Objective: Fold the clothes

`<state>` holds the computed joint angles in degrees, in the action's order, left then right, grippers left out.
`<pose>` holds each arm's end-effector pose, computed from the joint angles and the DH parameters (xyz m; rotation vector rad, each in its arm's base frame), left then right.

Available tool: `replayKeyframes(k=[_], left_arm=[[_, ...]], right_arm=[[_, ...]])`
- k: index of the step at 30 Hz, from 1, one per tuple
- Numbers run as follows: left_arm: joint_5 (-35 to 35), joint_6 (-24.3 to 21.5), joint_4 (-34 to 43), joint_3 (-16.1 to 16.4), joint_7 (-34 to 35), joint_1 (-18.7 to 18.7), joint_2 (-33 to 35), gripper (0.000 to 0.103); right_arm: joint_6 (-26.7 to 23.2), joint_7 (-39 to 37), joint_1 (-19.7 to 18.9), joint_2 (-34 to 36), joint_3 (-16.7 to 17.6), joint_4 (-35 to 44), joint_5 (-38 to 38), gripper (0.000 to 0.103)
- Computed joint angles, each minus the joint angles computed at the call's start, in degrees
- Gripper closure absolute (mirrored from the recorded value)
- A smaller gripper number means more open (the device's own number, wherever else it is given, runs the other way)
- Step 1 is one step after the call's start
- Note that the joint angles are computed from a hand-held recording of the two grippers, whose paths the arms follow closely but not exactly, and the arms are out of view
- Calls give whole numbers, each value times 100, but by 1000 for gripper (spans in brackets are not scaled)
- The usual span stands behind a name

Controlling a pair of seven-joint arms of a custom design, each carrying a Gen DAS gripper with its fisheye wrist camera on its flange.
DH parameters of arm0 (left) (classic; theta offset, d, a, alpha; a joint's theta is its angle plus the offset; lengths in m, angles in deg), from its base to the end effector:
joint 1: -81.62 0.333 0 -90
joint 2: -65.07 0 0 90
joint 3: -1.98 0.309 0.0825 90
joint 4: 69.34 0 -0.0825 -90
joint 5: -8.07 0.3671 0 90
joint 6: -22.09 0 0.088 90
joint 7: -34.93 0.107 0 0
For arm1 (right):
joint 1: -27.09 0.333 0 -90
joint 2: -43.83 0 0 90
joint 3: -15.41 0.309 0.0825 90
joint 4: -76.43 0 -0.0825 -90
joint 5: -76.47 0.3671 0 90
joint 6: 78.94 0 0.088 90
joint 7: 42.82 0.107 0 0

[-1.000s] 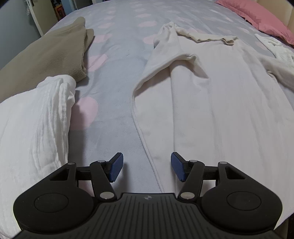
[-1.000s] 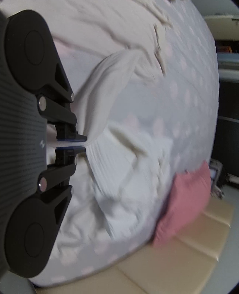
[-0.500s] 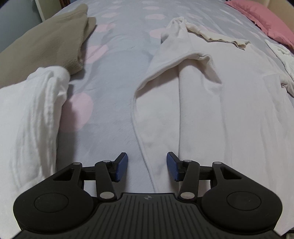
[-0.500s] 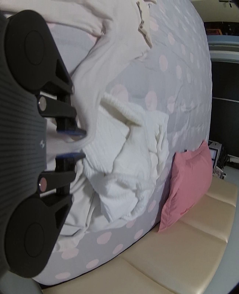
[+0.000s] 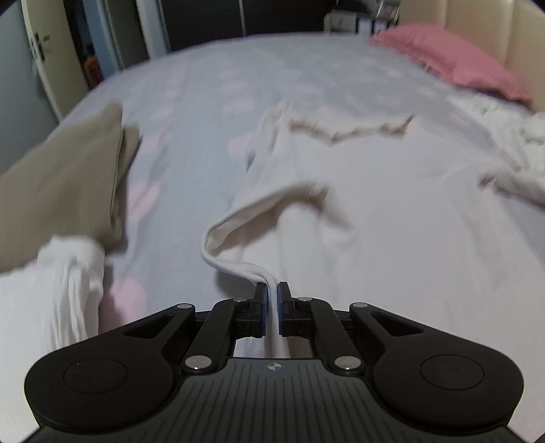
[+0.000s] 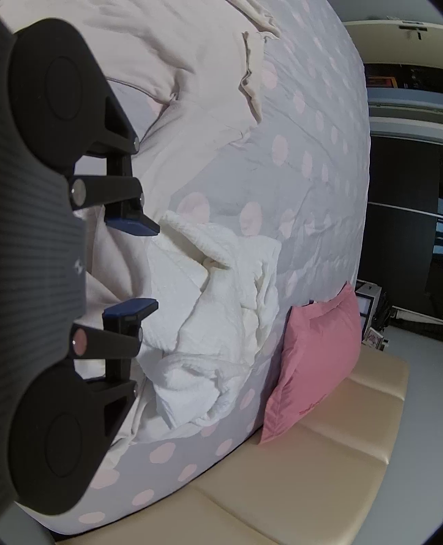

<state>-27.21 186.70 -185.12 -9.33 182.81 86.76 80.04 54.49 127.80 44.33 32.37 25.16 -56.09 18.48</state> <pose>0.6176 -0.0271 0.3867 -1.2935 2.3029 -0.7397 0.4420 0.2115 0.4538 -1.5789 2.0963 -1.0992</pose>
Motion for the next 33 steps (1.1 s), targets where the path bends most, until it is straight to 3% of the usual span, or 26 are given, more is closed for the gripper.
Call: replayKeyframes(k=[3, 5, 8, 11, 17, 20, 21, 23, 25, 29, 33], left_arm=[[-1070, -37, -29, -484, 1076, 276, -233, 99], [-1633, -267, -45, -593, 1691, 287, -401, 99], [-1884, -638, -46, -568, 2137, 90, -530, 99], [-1618, -855, -12, -409, 2083, -232, -482, 99], [-449, -1251, 341, -62, 973, -700, 56, 96], [-267, -1333, 245, -48, 866, -611, -19, 82], [-360, -1304, 150, -77, 973, -544, -112, 79], [-627, -1311, 13, -112, 1238, -422, -282, 62], [-1011, -1425, -91, -107, 1619, -296, -446, 57], [-1088, -1522, -122, 94, 1737, -267, -553, 58], [-732, -1639, -69, 265, 1376, -233, -444, 64]], right_arm=[[32, -39, 5, 38, -7, 33, 9, 59], [68, -76, 10, 68, -16, 51, 6, 59], [110, -146, 25, 127, -25, 91, 38, 59], [138, -218, 51, 190, -31, 140, 74, 59], [279, -345, 131, 359, -29, 340, 88, 57], [392, -477, 189, 470, -31, 450, 41, 53], [411, -536, 210, 495, -33, 470, 32, 53], [435, -659, 248, 549, -39, 512, 34, 52], [478, -749, 274, 583, -61, 522, 82, 52], [556, -876, 295, 611, -102, 500, 231, 52], [665, -967, 319, 692, -118, 511, 393, 51]])
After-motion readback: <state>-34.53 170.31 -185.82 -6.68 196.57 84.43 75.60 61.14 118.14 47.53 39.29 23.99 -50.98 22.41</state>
